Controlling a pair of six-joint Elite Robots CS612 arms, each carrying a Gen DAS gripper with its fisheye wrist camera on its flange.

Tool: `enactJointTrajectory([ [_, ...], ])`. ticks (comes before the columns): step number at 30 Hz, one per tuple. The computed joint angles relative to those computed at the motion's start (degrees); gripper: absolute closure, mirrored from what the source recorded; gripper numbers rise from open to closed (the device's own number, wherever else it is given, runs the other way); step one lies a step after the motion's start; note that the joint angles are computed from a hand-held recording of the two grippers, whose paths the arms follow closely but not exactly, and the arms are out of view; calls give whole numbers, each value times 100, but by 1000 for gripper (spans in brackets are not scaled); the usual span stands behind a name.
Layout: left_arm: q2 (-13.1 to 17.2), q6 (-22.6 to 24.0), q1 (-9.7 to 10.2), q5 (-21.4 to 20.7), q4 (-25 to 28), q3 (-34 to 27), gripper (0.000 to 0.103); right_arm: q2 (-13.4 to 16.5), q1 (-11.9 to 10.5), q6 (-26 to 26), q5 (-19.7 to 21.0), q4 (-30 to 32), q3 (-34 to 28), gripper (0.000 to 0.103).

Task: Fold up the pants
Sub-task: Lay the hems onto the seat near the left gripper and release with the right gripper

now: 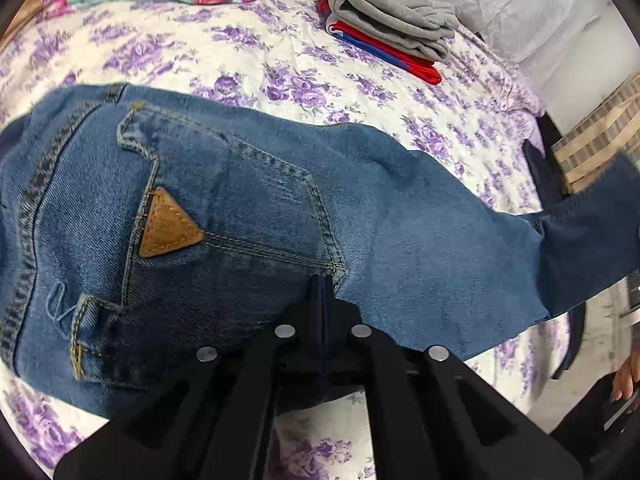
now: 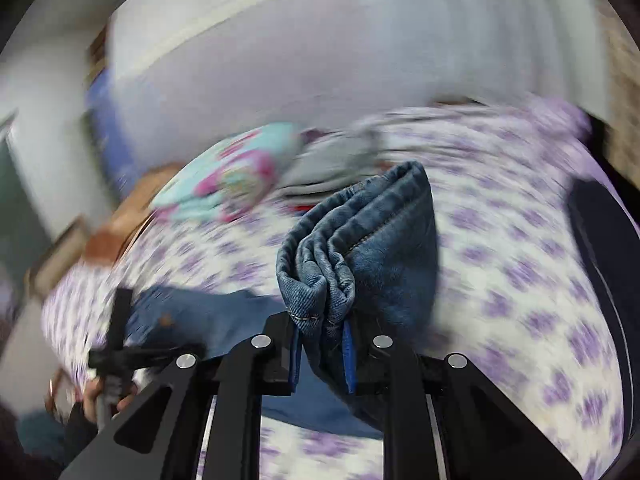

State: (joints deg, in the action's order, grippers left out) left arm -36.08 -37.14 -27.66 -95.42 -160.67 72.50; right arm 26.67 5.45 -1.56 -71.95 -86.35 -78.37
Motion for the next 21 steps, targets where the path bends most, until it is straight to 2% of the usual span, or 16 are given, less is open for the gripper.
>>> enactJointTrajectory([
  [3,6,39,1,-32,-24,-5,102,-200,334,-730,-84,208,489,86],
  [7,14,127,-7,-21,-54,-10,102,-359,683,-1457,-262,919,1140,87],
  [9,28,143,3,-65,-86,-22,102,-353,807,-1652,-507,1211,1355,87],
  [11,34,170,7,-76,-102,-21,102,-263,891,-1681,-864,1236,1421,86],
  [13,26,217,-5,-30,-102,-1,102,-214,926,-1654,-1001,1158,1418,85],
  [14,29,236,-11,-8,-95,-8,102,-221,936,-1659,-1022,1157,1415,77],
  [15,31,246,-12,-9,-101,-11,102,-260,935,-1738,-923,1261,1440,57],
  [16,37,240,-8,-28,-107,-18,102,-297,917,-1822,-739,1416,1442,51],
  [17,43,235,-2,-52,-116,-25,102,-339,913,-1812,-684,1539,1428,47],
  [19,49,238,11,-101,-167,-15,102,-472,873,-1837,-415,1848,1480,46],
  [20,48,240,16,-117,-195,-1,102,-548,829,-1846,-129,1964,1501,46],
  [21,52,220,24,-136,-261,14,102,-609,812,-1842,-83,1923,1511,47],
])
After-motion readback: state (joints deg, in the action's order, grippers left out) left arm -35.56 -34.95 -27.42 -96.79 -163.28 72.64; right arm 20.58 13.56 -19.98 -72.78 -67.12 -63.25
